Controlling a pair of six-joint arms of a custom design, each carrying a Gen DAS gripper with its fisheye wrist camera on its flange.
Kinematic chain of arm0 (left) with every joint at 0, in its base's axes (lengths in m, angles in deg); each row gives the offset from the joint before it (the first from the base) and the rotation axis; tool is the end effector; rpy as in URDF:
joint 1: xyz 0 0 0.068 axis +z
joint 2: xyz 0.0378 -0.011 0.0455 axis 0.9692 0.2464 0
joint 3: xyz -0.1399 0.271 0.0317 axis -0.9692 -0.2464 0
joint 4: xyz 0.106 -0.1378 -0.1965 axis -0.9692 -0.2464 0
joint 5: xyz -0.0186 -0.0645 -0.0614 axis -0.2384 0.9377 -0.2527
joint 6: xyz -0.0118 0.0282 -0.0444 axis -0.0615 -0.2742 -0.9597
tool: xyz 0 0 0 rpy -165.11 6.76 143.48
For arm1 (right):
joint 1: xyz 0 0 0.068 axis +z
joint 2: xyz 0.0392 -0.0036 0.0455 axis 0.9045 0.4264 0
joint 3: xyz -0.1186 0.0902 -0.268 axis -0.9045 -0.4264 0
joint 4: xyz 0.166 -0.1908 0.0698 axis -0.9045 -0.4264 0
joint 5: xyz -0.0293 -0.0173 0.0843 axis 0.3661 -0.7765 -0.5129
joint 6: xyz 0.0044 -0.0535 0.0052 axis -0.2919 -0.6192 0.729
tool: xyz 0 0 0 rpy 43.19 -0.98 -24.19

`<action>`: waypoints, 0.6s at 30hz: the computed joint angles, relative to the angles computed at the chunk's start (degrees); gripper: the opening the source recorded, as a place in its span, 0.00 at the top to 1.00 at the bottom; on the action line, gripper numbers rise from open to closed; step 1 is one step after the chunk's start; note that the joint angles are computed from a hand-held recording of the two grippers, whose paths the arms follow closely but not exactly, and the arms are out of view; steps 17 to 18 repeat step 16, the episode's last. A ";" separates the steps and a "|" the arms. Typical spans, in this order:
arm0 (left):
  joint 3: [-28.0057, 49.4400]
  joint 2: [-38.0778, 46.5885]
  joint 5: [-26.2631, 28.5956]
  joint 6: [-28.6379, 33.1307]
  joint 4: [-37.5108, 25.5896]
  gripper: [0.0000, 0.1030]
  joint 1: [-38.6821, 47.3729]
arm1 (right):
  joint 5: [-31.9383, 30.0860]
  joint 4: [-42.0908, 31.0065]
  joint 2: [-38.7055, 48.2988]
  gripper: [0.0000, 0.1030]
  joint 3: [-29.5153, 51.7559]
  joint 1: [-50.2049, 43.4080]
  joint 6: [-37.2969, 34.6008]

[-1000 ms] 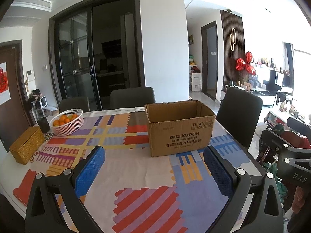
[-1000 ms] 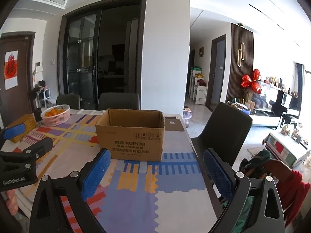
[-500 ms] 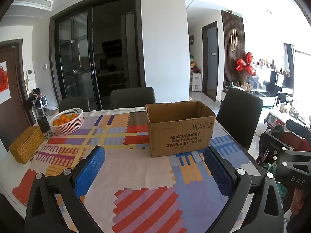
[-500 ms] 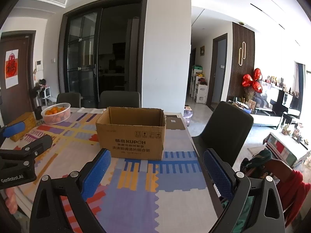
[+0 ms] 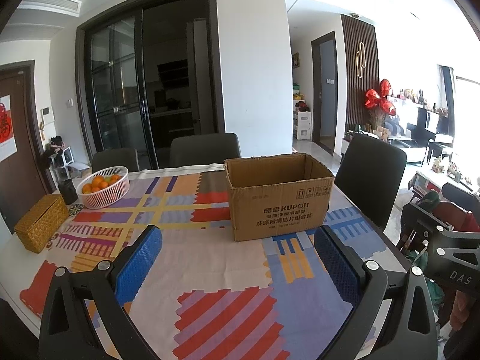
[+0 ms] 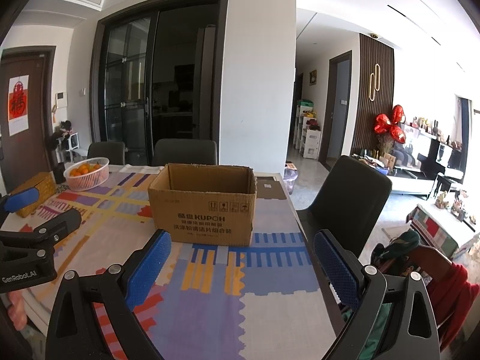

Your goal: Organize snacks

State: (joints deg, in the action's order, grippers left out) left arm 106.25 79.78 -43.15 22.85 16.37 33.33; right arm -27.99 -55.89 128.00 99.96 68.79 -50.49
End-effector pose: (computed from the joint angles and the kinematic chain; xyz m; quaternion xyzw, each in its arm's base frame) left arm 0.2472 -0.1975 0.2515 0.0434 0.8462 0.0104 0.5310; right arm 0.2368 0.0143 0.2840 -0.0152 0.8420 -0.0121 0.5391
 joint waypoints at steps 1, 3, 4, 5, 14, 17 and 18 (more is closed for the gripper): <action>-0.06 0.13 0.00 -0.08 0.04 0.00 0.02 | 0.03 0.04 0.13 0.06 0.01 0.02 -0.05; -0.32 0.28 0.09 -0.12 0.39 0.00 0.09 | -0.05 0.04 0.12 0.06 -0.16 -0.03 -0.12; -0.26 0.41 0.09 -0.16 0.33 0.00 0.08 | -0.14 0.12 0.07 0.06 -0.30 -0.07 -0.13; -0.20 0.42 -0.01 -0.20 0.19 0.00 0.05 | -0.08 0.00 0.19 0.06 -0.11 -0.03 -0.17; -0.33 0.47 -0.32 -0.82 -0.18 0.00 -0.38 | -0.15 0.65 0.50 0.06 -0.78 -0.02 -0.19; -0.04 0.69 -0.15 -0.87 -0.45 0.00 -0.33 | -0.14 0.60 0.47 0.06 -0.77 -0.02 -0.16; -0.04 0.69 -0.15 -0.87 -0.45 0.00 -0.33 | -0.14 0.60 0.47 0.06 -0.77 -0.02 -0.16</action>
